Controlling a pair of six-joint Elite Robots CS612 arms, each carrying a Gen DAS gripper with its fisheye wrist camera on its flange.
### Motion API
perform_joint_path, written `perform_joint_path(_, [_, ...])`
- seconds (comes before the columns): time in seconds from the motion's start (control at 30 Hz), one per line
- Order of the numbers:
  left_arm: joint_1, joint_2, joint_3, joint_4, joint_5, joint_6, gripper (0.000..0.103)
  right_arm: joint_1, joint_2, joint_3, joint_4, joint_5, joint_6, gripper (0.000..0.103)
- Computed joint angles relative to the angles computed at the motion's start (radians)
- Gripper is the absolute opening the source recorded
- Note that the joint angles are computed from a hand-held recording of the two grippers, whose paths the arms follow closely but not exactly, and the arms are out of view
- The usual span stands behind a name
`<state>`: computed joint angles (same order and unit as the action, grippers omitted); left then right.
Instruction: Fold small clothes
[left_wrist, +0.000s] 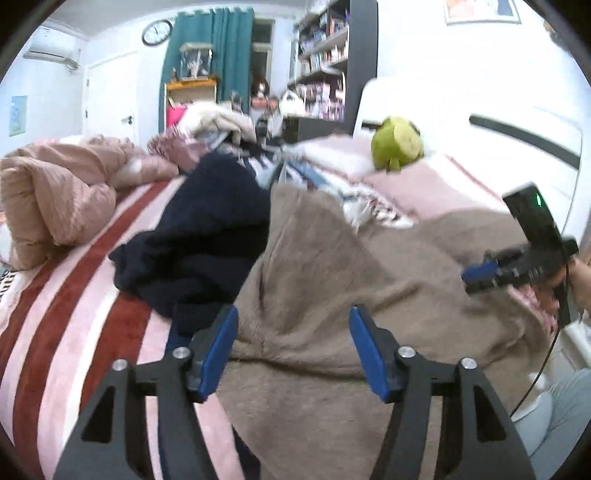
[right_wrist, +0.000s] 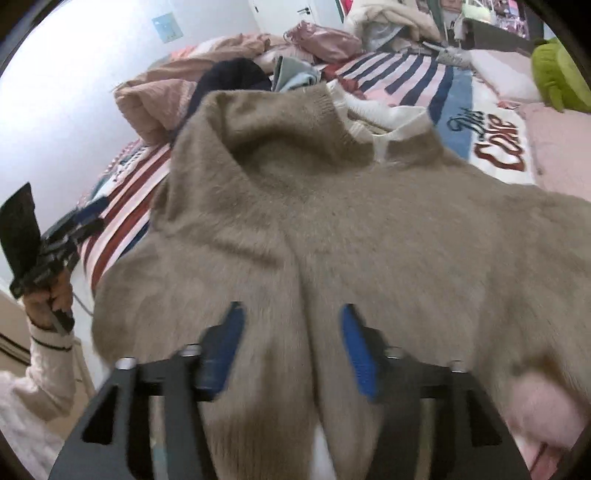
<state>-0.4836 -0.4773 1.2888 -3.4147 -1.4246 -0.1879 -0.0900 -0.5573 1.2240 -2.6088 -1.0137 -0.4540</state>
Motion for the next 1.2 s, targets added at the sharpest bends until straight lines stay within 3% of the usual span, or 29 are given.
perform_joint_path(0.07, [-0.005,-0.012,0.021,-0.026,-0.012,-0.012,0.065,-0.006,-0.037,0.057,0.020,-0.036,-0.067,0.067])
perform_joint_path(0.17, [-0.017,-0.025,0.047,-0.046,-0.014,-0.029,0.069,-0.015,-0.070,0.131,0.036,-0.048,-0.154,0.067])
perform_joint_path(0.23, [-0.026,-0.026,0.056,-0.049,-0.026,-0.043,0.070,-0.025,-0.075,0.163,0.046,-0.009,-0.144,0.067])
perform_joint_path(0.27, [-0.029,-0.027,0.060,-0.048,-0.034,-0.051,0.070,-0.024,-0.073,0.178,0.022,-0.024,-0.120,0.064])
perform_joint_path(0.3, [-0.032,-0.027,0.063,-0.046,-0.050,-0.062,0.070,-0.022,-0.073,0.195,-0.015,-0.040,-0.106,0.055])
perform_joint_path(0.33, [-0.034,-0.028,0.064,-0.046,-0.059,-0.067,0.070,-0.020,-0.071,0.208,-0.055,-0.051,-0.098,0.026])
perform_joint_path(0.37, [-0.038,-0.031,0.068,-0.044,-0.063,-0.069,0.070,-0.018,-0.070,0.212,-0.077,-0.066,-0.083,0.008])
perform_joint_path(0.5, [-0.057,-0.046,0.090,-0.051,-0.032,-0.045,0.070,-0.036,-0.096,0.241,-0.121,-0.010,-0.038,0.007])
perform_joint_path(0.53, [-0.060,-0.050,0.096,-0.055,-0.026,-0.042,0.070,-0.039,-0.105,0.246,-0.113,-0.017,-0.032,0.010])
perform_joint_path(0.6, [-0.068,-0.056,0.105,-0.059,-0.013,-0.042,0.071,-0.034,-0.117,0.262,-0.150,-0.087,0.000,0.028])
perform_joint_path(0.63, [-0.070,-0.058,0.109,-0.062,-0.008,-0.044,0.072,-0.030,-0.122,0.283,-0.214,-0.128,0.010,0.044])
perform_joint_path(0.7, [-0.073,-0.062,0.118,-0.061,0.005,-0.049,0.072,-0.036,-0.138,0.325,-0.286,-0.085,-0.021,0.046])
perform_joint_path(0.77, [-0.076,-0.066,0.127,-0.058,0.020,-0.054,0.073,-0.054,-0.150,0.344,-0.205,0.048,-0.078,0.046])
perform_joint_path(0.8, [-0.077,-0.066,0.129,-0.057,0.023,-0.058,0.073,-0.054,-0.152,0.344,-0.173,0.059,-0.101,0.045])
perform_joint_path(0.93, [-0.080,-0.064,0.134,-0.060,0.028,-0.078,0.073,-0.031,-0.127,0.322,-0.142,-0.025,-0.121,0.054])
perform_joint_path(1.0, [-0.079,-0.063,0.136,-0.066,0.018,-0.090,0.073,-0.025,-0.103,0.306,-0.194,-0.039,-0.081,0.055])
perform_joint_path(1.13, [-0.076,-0.065,0.144,-0.071,0.023,-0.093,0.073,-0.026,-0.071,0.286,-0.323,-0.043,-0.031,0.066])
perform_joint_path(1.2, [-0.074,-0.065,0.146,-0.073,0.027,-0.095,0.073,-0.027,-0.063,0.267,-0.296,-0.021,-0.017,0.069])
